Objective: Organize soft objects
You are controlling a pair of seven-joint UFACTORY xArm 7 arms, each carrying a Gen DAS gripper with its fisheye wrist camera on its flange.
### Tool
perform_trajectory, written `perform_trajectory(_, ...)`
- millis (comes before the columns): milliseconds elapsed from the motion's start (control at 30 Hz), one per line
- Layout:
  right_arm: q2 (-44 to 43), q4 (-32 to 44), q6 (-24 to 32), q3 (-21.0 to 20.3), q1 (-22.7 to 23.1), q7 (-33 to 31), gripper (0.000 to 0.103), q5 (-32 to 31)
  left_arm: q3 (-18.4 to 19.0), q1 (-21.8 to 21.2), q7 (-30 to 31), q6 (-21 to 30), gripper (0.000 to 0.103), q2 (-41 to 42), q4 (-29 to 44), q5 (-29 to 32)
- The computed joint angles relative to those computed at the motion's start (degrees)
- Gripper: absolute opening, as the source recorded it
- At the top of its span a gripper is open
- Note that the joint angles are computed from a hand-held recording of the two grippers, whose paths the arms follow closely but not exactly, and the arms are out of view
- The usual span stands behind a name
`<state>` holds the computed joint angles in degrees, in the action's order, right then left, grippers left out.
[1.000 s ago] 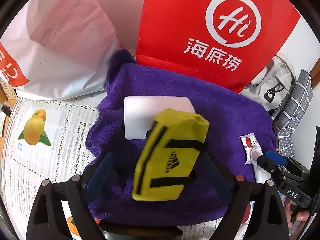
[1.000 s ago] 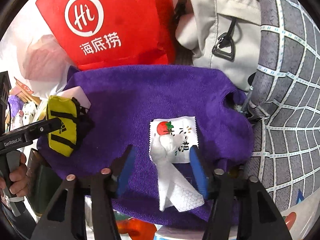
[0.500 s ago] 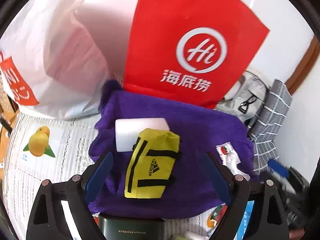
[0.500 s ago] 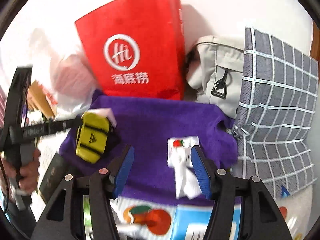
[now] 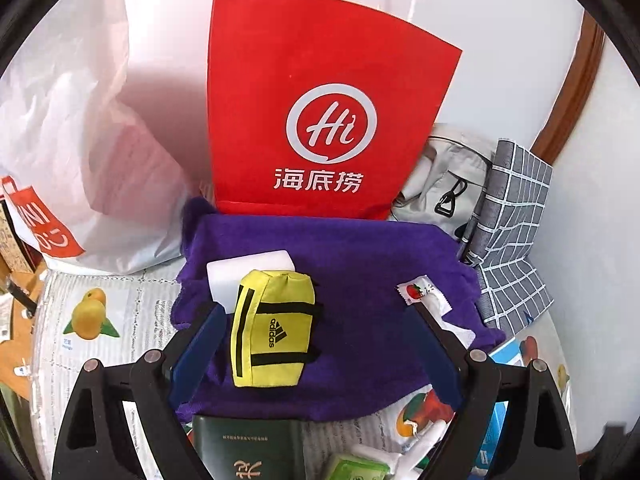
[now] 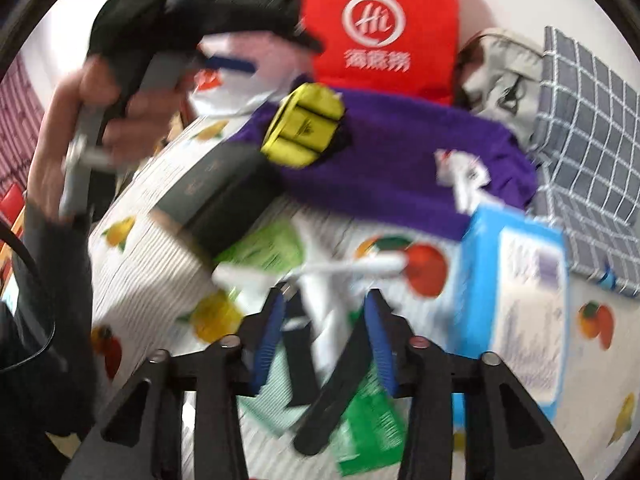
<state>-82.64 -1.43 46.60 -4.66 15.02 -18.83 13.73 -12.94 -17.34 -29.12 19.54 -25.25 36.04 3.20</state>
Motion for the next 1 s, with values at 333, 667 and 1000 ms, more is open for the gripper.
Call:
perform_trajectory(333,5.3,-1.1,-1.6,1.2,2.4,3.2,0.028,-0.4,2.3,-3.6,3.0,-0.6,0.090,-2.4,-0.8,-4.4)
perform_trajectory(667,5.5,-3.4,-6.1,3.1,5.4,6.1,0.021,-1.6,0.9,-1.7,2.3,1.5,0.090,-3.0,-0.4,-3.7)
perform_trajectory(1000,-27.3,-5.3,18.2,-1.0,-4.9,9.9,0.021,-1.0,-3.3,0.9,-2.1,3.6,0.090,-4.4,0.4,1.8)
